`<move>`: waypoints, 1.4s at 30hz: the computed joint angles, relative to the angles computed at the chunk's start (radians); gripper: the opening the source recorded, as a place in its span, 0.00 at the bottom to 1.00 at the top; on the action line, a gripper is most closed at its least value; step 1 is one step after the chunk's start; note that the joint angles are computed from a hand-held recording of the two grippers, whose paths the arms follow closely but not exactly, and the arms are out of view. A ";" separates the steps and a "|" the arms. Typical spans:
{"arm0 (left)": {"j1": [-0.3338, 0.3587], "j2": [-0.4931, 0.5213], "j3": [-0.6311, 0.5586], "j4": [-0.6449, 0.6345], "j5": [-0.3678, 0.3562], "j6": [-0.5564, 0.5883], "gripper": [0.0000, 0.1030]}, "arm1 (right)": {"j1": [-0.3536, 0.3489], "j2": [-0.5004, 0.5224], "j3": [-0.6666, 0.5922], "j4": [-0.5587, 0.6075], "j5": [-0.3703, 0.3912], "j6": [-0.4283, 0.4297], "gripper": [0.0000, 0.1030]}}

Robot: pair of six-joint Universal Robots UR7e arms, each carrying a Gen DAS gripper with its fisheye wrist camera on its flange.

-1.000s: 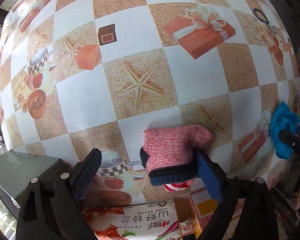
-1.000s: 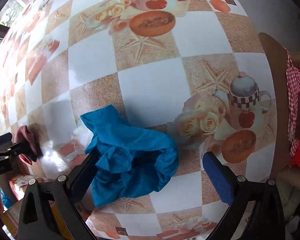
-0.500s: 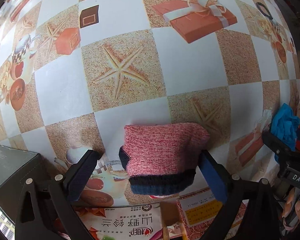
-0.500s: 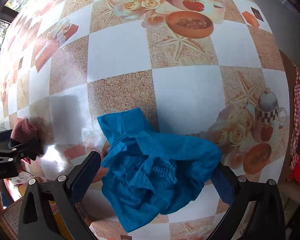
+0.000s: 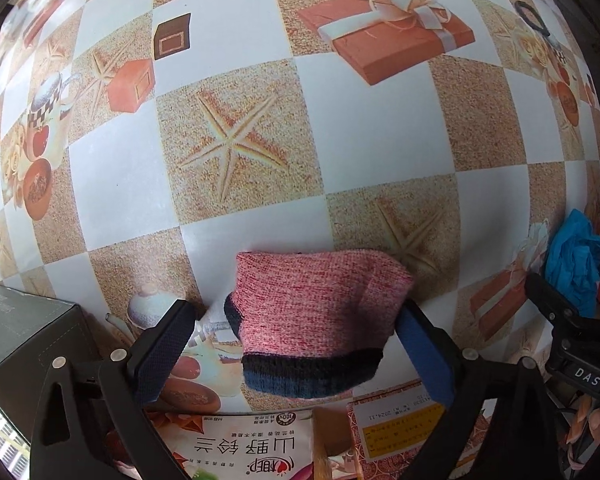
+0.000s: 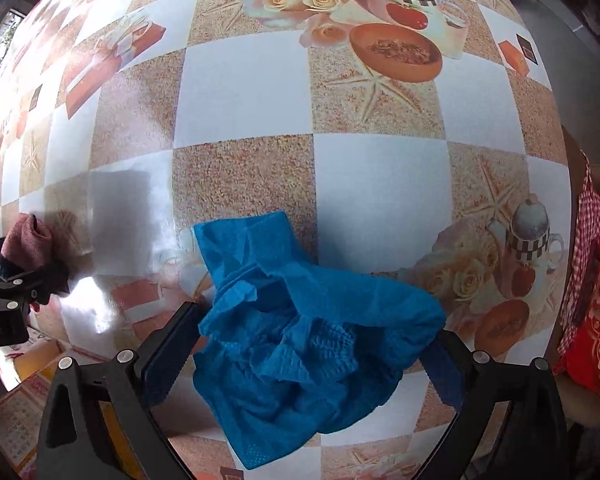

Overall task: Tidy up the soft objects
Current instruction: 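Carry the pink sock and blue cloth with both tools over the white box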

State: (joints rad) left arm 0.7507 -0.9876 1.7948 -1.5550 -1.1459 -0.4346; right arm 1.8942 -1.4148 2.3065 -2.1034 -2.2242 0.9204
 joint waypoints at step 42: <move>-0.183 -0.506 0.185 0.012 0.000 0.012 0.26 | 0.393 -0.076 -0.065 0.110 0.095 0.202 0.41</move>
